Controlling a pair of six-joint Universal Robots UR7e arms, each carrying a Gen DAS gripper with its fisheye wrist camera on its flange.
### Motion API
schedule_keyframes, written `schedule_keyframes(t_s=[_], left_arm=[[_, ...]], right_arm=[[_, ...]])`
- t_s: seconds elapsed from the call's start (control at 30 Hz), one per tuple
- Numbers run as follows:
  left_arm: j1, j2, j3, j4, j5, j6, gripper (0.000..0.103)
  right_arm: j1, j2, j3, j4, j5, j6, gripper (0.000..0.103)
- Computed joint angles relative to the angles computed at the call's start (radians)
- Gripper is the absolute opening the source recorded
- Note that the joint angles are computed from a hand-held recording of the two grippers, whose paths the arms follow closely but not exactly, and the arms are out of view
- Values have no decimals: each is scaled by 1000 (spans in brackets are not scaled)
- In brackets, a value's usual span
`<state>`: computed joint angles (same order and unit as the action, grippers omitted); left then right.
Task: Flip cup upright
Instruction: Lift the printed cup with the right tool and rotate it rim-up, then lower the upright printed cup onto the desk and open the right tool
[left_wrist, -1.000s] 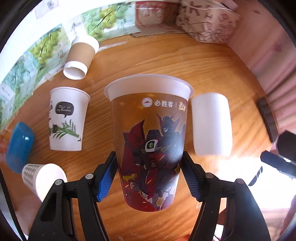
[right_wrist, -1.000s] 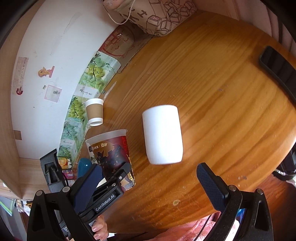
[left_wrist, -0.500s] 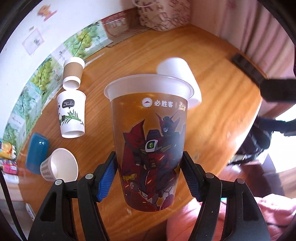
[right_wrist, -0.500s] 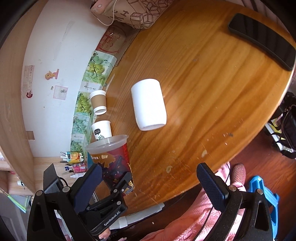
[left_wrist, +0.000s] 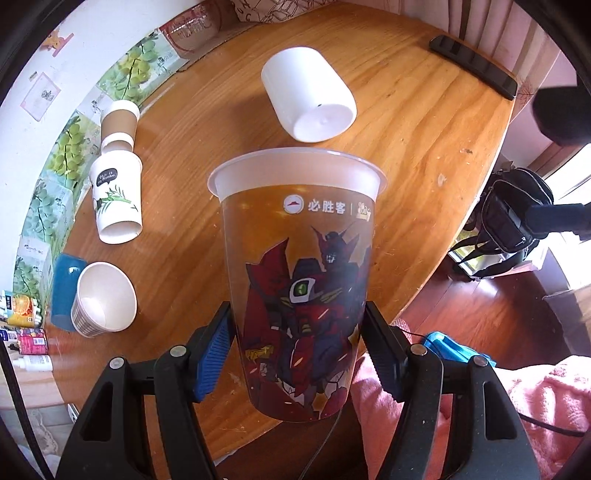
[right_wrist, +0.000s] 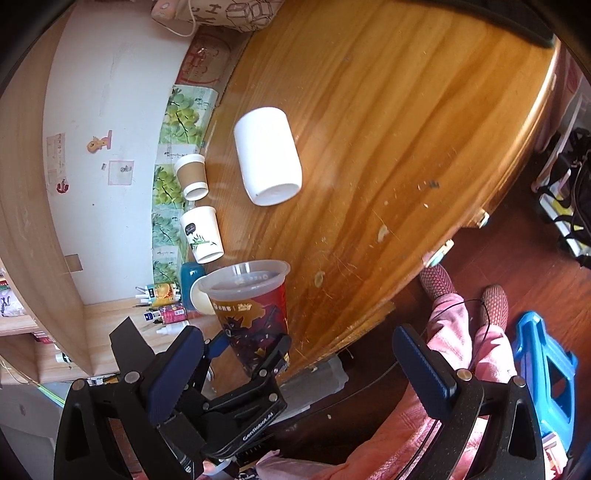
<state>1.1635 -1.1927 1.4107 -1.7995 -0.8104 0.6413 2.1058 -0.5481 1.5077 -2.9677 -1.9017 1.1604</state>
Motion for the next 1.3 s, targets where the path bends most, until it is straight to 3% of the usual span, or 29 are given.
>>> schedule_keyframes(t_s=[0.13, 0.37, 0.9, 1.13, 1.3], left_arm=[[9, 13, -17, 14, -2, -41, 72], [14, 16, -24, -5, -6, -6, 72], [49, 13, -141, 96, -102, 63, 78], [78, 15, -220, 133, -127, 30, 78], [100, 12, -264, 120, -145, -20, 78]], right_arm=[[-1, 1, 9, -4, 8, 6, 102], [-9, 19, -14, 6, 24, 10, 102], [-7, 132, -196, 80, 52, 17, 103], [16, 208, -334, 178, 3, 42, 103], [38, 264, -432, 265, -90, 66, 103]])
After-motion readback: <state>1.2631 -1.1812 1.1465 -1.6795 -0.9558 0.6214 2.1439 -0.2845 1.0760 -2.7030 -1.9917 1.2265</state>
